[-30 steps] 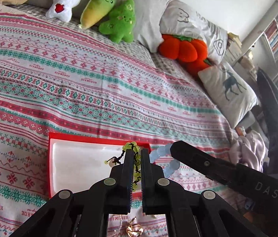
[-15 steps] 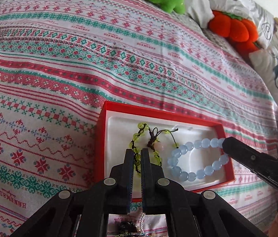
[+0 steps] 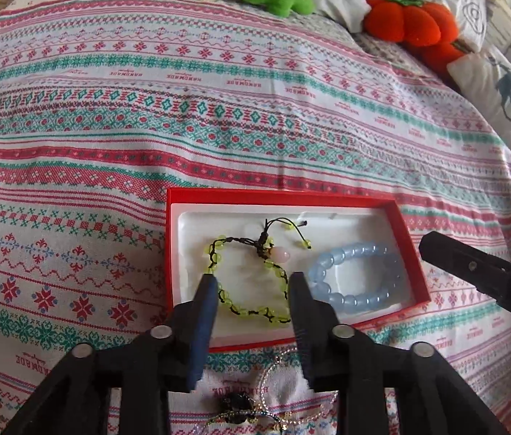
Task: Organize jewelry
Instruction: 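Open both tools to release the bracelets inside the red box, then withdraw both tools from the box back toward the remaining jewelry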
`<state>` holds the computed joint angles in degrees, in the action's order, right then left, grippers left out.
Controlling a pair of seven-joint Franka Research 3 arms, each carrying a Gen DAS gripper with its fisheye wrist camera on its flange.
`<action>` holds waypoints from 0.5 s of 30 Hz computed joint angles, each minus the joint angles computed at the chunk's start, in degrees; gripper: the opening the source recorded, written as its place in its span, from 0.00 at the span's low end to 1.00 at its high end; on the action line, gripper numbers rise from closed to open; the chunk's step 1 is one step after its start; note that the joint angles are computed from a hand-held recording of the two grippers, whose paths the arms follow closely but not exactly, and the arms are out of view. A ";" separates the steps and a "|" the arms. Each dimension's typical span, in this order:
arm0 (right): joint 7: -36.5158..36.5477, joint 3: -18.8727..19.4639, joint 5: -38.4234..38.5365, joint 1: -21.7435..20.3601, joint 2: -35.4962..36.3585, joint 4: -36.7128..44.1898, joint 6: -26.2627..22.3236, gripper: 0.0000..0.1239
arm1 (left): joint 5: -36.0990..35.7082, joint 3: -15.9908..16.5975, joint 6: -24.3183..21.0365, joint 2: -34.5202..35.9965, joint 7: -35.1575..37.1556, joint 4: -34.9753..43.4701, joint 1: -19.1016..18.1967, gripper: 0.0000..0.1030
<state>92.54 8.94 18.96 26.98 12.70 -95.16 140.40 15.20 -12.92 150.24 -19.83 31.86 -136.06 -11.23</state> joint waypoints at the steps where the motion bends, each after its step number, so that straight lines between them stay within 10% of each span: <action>1: -0.10 -0.02 0.00 -0.03 -0.55 -0.38 0.01 0.18 | 0.20 -0.11 -0.52 -0.58 0.22 -0.10 -0.11 0.45; 15: 0.02 -0.41 -3.12 -0.58 -7.85 -7.52 -3.17 0.49 | 2.85 -2.61 -12.33 -8.21 -0.71 -2.96 -1.94 0.90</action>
